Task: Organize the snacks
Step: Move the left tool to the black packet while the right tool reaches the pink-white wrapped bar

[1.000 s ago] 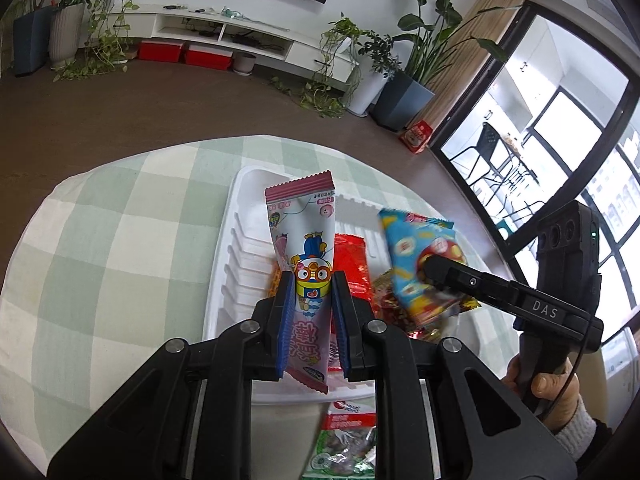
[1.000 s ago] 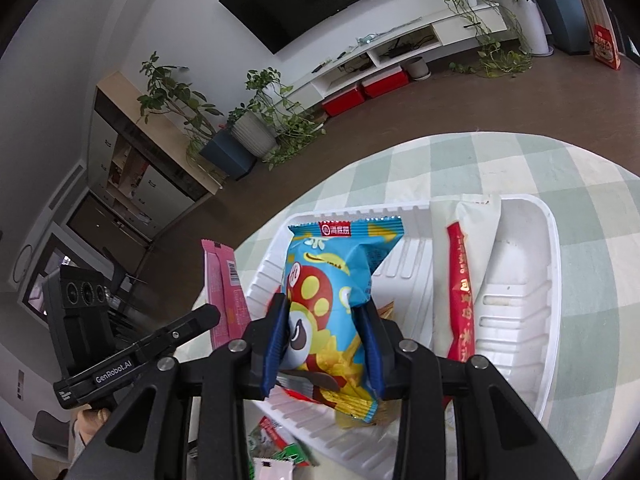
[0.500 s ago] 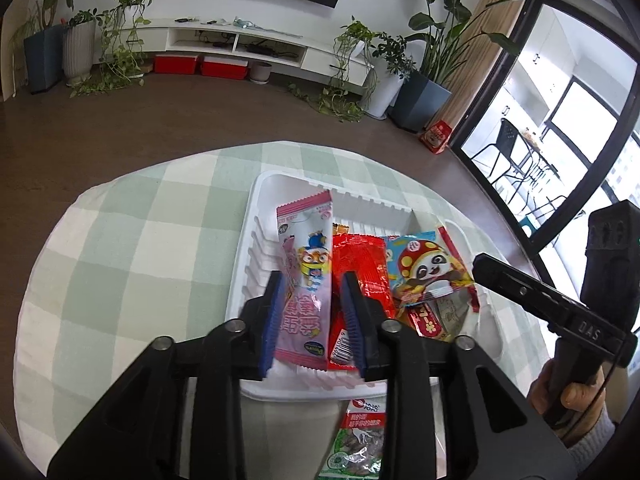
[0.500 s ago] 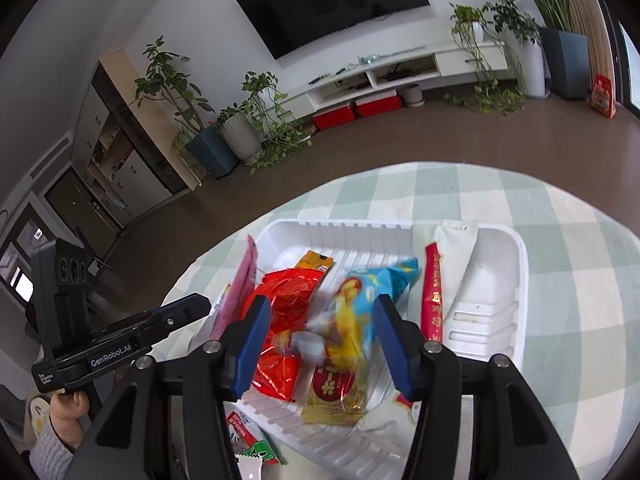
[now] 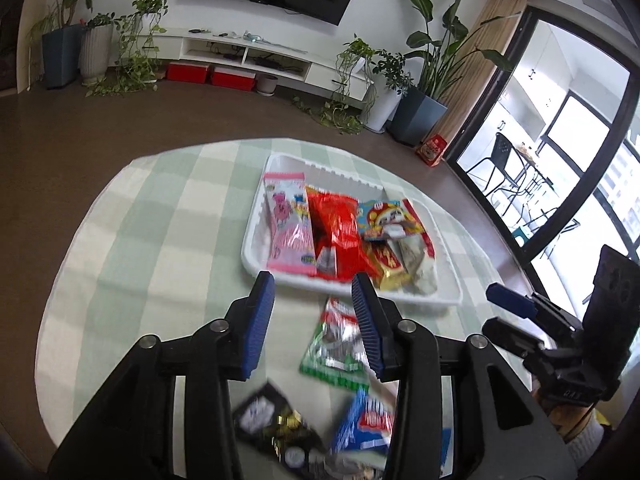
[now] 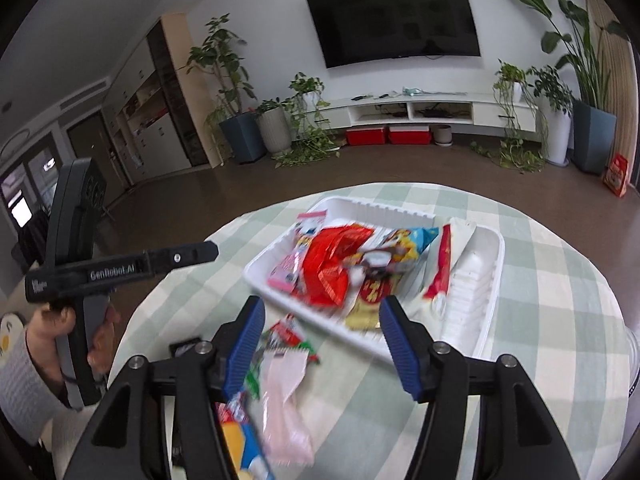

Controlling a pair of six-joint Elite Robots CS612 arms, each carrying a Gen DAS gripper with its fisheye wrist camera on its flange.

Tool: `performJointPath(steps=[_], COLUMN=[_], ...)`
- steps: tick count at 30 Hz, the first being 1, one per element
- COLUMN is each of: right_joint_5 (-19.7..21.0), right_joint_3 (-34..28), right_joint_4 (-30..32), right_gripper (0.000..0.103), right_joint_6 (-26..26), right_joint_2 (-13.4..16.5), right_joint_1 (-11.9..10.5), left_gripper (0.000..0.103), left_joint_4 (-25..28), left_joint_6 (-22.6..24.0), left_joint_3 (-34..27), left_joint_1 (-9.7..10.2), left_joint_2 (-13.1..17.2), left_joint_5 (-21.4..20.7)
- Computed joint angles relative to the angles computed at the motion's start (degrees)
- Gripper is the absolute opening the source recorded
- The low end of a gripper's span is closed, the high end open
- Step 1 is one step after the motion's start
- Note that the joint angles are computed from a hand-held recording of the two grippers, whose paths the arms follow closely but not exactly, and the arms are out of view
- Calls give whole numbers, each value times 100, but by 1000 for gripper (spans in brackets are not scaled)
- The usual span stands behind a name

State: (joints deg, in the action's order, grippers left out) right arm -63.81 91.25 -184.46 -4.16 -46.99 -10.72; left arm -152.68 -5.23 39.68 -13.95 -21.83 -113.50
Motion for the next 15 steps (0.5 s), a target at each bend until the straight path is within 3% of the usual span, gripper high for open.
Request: performJointPath(steps=[7, 15], right_joint_5=[3, -317], right_joint_3=[459, 383], right_joint_4=[77, 474], right_gripper=[65, 65], right_joint_6=[-313, -591], right_joint_2=[-109, -26], right_joint_1=[86, 190], left_gripper=[41, 41], left_joint_4=[-337, -126], left_joint_6=[-77, -146], left_joint_3=[1448, 2002], left_joint_1=[48, -21], left_joint_2=[-691, -920], left_joint_5=[93, 396])
